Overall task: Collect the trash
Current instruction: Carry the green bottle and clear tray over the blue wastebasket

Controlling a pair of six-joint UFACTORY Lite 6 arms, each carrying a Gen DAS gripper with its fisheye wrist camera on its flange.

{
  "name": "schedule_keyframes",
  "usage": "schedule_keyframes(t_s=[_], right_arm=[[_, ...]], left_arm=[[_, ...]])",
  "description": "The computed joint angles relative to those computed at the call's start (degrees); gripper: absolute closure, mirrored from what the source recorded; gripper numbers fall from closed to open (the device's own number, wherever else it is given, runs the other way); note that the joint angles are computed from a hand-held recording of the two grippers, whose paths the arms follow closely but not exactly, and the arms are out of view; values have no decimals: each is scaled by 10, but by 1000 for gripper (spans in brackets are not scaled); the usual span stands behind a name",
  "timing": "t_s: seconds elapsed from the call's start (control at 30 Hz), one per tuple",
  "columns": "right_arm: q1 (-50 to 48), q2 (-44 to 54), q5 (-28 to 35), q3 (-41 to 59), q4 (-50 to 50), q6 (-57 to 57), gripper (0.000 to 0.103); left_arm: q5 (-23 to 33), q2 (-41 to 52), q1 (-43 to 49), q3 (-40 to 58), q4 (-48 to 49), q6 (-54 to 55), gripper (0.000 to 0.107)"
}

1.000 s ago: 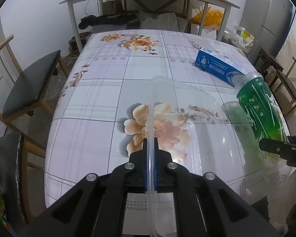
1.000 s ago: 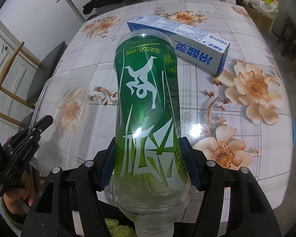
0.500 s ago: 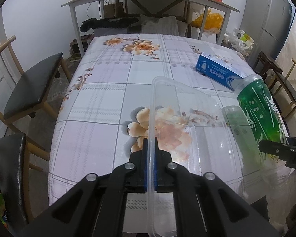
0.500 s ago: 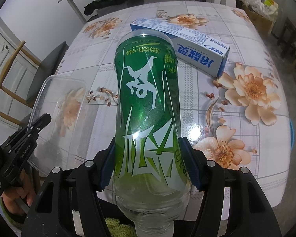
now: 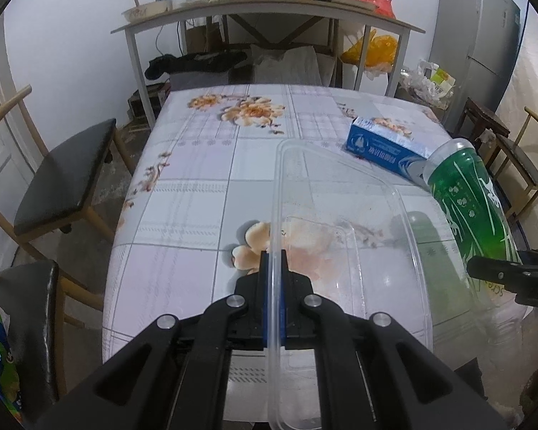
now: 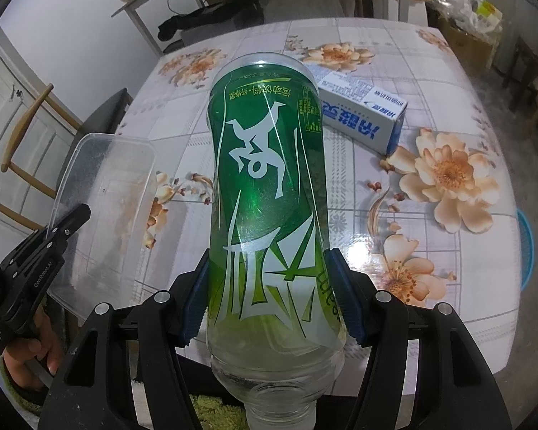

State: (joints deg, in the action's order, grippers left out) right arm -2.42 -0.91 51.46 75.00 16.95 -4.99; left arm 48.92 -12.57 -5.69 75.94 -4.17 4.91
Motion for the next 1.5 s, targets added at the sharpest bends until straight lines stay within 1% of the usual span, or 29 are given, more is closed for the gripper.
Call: schedule_keyframes(t_s=[0.23, 0.47, 0.67, 0.8, 1.0, 1.23, 1.4, 1.5], right_arm=[[-27, -34, 2, -12, 19, -16, 44], [-78, -81, 9, -35, 41, -37, 44], [-157, -123, 32, -58, 80, -78, 44], [-230, -146, 55, -71, 118, -121, 44], [-340, -157, 89, -80, 162, -185, 44], [-430, -146, 120, -76, 196, -241, 44], [-473, -120, 131, -60, 209, -263, 44], [-488, -105, 134, -47, 210, -265, 44]], left_arm=[[6, -1, -34, 35, 16, -17, 104], [6, 19, -94, 94, 46, -46, 104], [7, 51, -164, 150, 83, -81, 104], [10, 75, -214, 184, 110, -109, 104], [18, 125, -283, 242, 147, -144, 104], [32, 199, -342, 327, 178, -168, 104], [53, 272, -379, 421, 193, -177, 104], [75, 330, -398, 502, 197, -172, 104]])
